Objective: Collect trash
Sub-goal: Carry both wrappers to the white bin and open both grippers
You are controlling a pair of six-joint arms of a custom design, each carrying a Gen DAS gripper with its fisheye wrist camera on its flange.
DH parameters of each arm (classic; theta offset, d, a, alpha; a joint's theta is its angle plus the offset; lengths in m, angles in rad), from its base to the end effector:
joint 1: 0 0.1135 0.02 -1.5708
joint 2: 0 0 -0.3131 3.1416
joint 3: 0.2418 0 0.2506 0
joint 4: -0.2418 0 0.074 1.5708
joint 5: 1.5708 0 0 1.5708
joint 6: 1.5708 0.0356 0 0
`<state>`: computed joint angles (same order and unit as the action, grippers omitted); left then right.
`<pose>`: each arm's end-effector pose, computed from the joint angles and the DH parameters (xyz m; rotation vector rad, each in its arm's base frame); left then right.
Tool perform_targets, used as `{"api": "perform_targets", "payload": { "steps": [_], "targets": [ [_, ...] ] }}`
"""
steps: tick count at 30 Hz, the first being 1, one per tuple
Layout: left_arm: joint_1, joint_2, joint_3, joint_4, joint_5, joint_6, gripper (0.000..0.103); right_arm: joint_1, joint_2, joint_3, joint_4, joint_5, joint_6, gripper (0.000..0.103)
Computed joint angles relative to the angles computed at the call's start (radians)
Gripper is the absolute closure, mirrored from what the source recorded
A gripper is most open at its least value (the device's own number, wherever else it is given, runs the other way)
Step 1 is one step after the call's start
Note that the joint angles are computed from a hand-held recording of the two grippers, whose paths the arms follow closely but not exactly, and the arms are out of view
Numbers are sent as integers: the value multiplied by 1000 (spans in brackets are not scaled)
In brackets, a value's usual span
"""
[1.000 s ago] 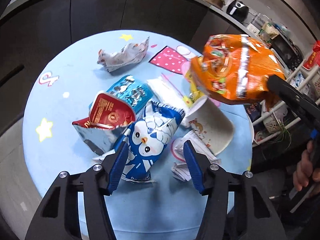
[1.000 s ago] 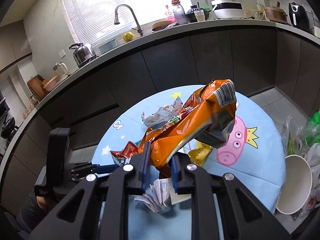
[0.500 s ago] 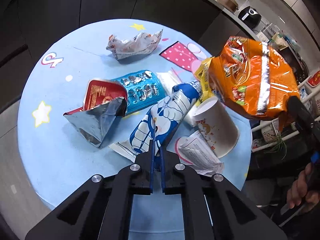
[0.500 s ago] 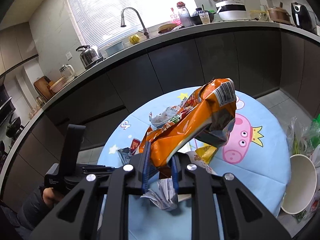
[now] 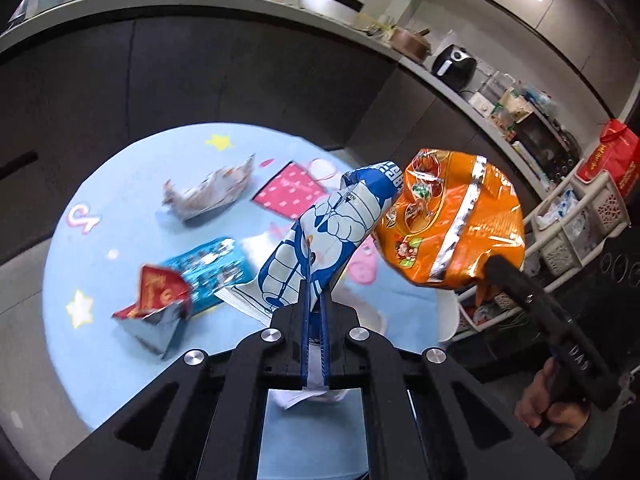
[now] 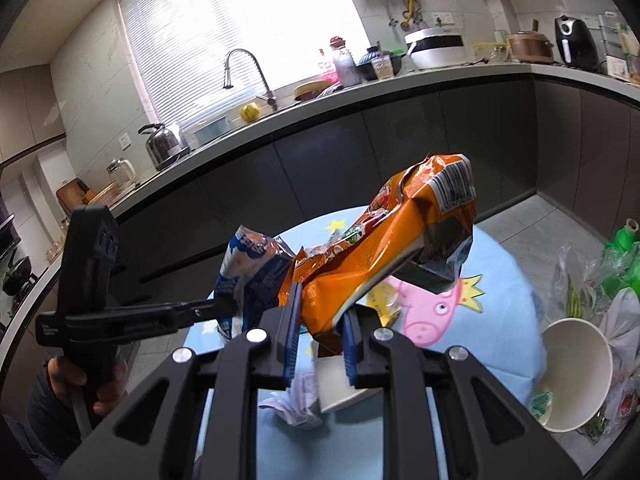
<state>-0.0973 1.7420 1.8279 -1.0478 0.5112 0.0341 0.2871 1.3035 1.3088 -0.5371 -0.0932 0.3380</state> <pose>0.3672 -0.0533 0.4165 0.3648 2.4534 -0.6702 0.2624 0.0809 0.4213 -0.0026 2.1357 0.4702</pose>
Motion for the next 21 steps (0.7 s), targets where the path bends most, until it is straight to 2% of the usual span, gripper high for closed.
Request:
{"api": "perform_targets", "payload": {
  "steps": [9, 21],
  "targets": [
    [-177, 118, 202, -24, -7, -73, 100, -231, -120, -73, -17, -55, -35, 84],
    [-383, 310, 516, -98, -32, -126, 100, -652, -199, -207, -43, -245, -113, 84]
  ]
}}
